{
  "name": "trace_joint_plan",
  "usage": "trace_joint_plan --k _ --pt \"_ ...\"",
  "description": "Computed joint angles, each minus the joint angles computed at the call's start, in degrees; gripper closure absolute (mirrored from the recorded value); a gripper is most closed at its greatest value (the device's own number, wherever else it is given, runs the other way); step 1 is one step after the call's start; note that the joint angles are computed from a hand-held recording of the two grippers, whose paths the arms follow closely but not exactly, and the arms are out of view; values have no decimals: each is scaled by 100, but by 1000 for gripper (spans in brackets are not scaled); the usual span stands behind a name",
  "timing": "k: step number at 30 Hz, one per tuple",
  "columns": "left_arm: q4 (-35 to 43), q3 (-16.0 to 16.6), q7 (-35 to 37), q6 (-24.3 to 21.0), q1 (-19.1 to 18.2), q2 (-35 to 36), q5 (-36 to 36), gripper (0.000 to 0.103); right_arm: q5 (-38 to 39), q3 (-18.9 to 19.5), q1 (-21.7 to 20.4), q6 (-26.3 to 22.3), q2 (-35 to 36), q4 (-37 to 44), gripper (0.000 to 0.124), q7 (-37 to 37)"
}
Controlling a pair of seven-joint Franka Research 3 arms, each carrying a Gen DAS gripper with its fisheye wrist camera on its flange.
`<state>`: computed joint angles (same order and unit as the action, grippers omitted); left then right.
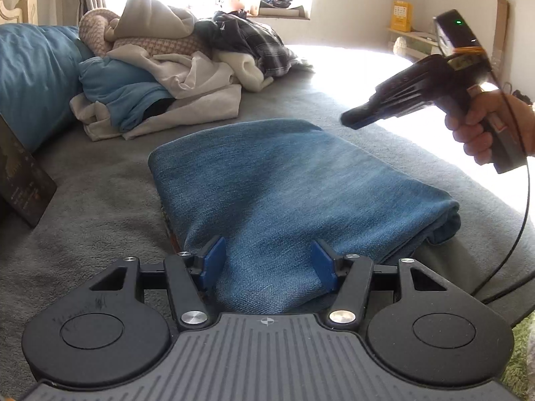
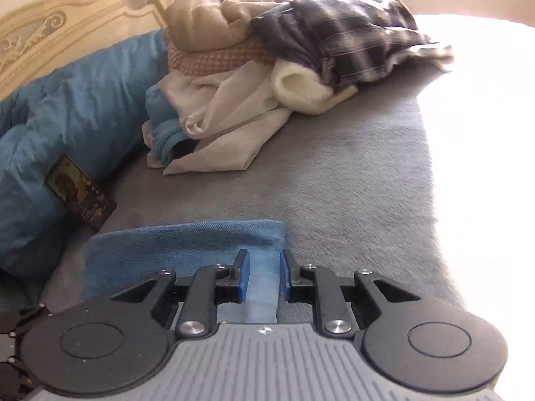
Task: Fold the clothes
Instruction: 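Move the open right gripper toward the left gripper at the folded jeans edge, then grasp the folded jeans edge with the right gripper while the left gripper holds it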
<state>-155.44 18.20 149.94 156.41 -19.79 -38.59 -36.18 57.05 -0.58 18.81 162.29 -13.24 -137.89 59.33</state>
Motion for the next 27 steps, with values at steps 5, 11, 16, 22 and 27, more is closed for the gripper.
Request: trace_joint_plan --k 5,11,16,22,27 --pt "144 -312 -359 -279 306 -2 304 45 -1018 -182 -581 -1338 -1467 -1118 103 1100" --pt "127 -420 -467 -413 111 -481 523 44 -1165 -324 -314 -1854 -2434 -1853 103 1113" --pt "-78 -527 -215 -257 -405 -676 695 44 -1355 -34 -31 -1624 -2211 -1786 104 823" --pt "-286 -579 -53 357 -1023 -484 879 44 -1617 275 286 -943 -2570 -2089 106 638" --pt "-231 -480 -210 564 -1254 -215 1076 47 -1787 206 519 -429 -2448 -2181 115 818"
